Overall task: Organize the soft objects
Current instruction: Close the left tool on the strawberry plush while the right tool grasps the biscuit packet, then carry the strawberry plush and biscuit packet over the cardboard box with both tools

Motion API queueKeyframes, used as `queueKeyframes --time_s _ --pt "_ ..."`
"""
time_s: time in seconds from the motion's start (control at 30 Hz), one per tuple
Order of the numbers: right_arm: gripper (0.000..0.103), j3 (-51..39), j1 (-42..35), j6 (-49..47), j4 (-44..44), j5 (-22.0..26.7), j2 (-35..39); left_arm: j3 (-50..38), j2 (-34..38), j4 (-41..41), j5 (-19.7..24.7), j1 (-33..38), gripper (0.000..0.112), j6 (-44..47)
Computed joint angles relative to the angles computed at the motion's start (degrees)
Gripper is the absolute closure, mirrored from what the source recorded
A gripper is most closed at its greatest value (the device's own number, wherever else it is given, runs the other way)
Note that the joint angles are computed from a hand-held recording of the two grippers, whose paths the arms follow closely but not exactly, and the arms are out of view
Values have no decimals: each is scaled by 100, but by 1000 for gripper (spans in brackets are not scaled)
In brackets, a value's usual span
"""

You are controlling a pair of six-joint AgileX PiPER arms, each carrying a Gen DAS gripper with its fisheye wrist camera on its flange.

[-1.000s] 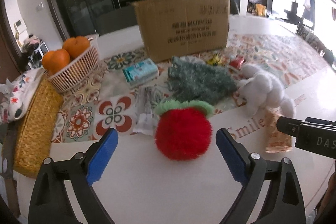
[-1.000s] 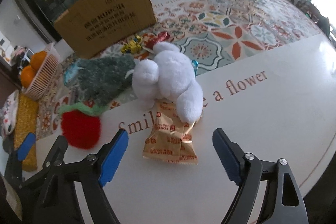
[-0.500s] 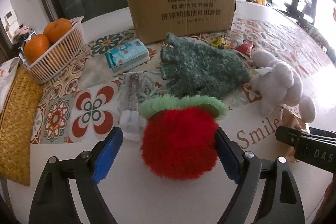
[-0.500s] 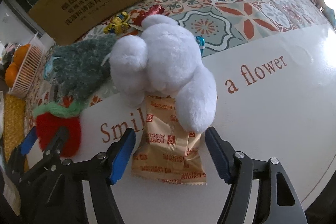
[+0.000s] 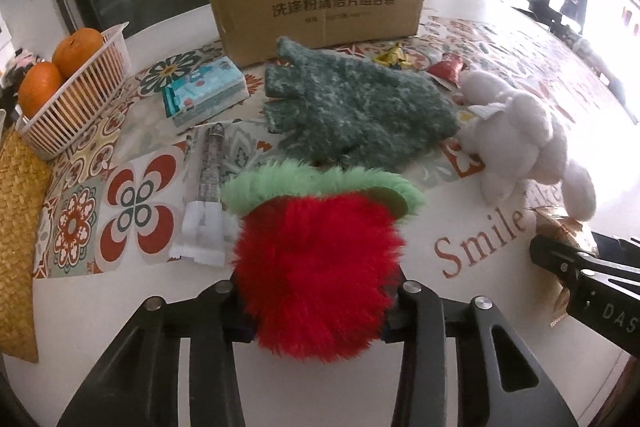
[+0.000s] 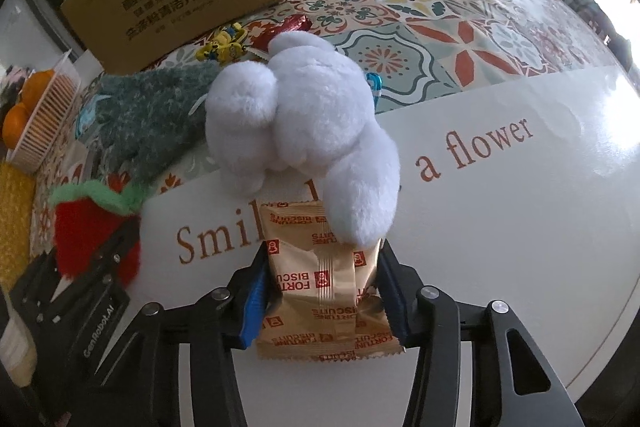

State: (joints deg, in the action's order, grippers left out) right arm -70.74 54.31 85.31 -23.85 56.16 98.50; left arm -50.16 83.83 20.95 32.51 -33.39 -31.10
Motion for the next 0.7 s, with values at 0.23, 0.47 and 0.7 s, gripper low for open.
queueKeyframes --time_s 0.23,0.47,0.7 --pt "54 35 349 71 -199 150 -255 146 -509 -82 192 -179 73 15" --pt "54 -89 644 4 -458 388 -547 -39 -1021 133 741 -502 73 -254" --pt "54 -499 722 -306 -866 681 -698 -535 -1244 284 1272 -596 73 -442"
